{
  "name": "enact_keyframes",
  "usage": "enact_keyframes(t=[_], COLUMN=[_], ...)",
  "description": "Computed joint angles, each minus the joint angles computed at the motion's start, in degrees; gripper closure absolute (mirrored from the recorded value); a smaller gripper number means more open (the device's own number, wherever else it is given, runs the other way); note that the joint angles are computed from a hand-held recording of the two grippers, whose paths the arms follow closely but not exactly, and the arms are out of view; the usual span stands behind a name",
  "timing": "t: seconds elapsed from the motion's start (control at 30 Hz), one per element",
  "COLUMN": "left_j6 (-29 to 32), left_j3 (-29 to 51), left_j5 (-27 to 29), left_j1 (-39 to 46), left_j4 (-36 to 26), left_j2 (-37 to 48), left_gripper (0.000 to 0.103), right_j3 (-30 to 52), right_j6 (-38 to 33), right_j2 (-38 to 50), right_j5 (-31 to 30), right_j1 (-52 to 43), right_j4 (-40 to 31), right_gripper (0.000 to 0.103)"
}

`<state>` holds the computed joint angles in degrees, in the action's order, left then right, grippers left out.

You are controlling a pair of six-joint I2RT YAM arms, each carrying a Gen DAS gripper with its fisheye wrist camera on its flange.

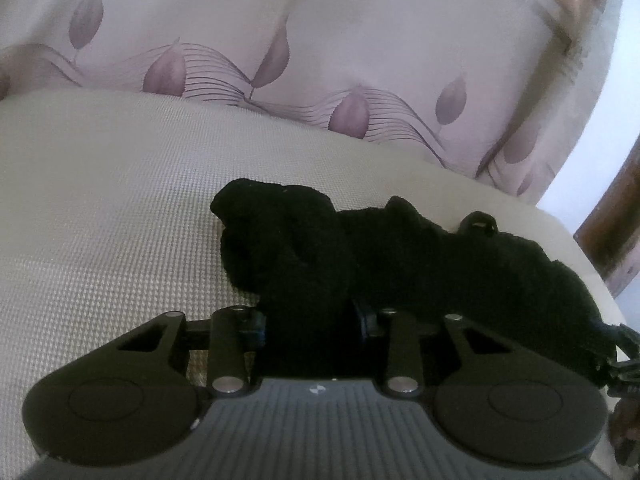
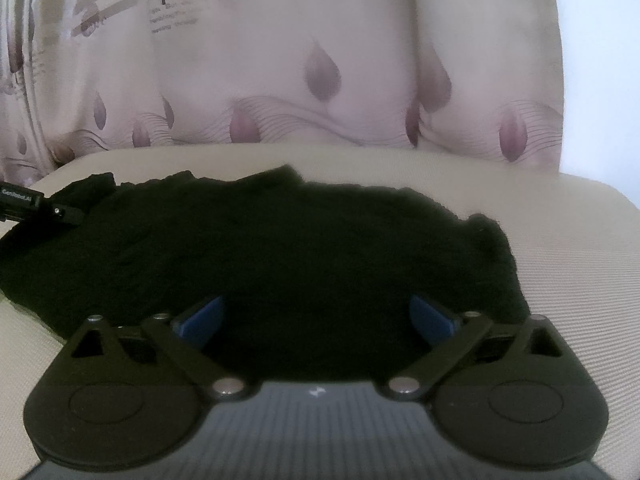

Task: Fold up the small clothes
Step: 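Close the left gripper on the black sweater's edge and lift it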

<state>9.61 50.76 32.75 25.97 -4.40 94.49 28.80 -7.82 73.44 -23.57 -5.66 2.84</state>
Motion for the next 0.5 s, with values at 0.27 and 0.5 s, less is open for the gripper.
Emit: enact_keyframes(t=[0.27, 0.5], left_j6=[-10.18, -22.34], left_j3=[-0.23, 3.51], left_j5=[-4.69, -6.31], left_j1=[-2.83, -9.13], left_j4=[-0.36, -6.57], left_j2=[-1.9, -4.6], left_gripper=[0.081, 0.082], right_j3=[0.22, 1.64], right_j6=[0.5, 0.11], right_j2=[0.39, 3.09], right_j5=[-7.88, -22.26], right_j1=[-4.16, -11.27], right_j4=[-0.66, -2.12], right_gripper=[0.001, 0.001])
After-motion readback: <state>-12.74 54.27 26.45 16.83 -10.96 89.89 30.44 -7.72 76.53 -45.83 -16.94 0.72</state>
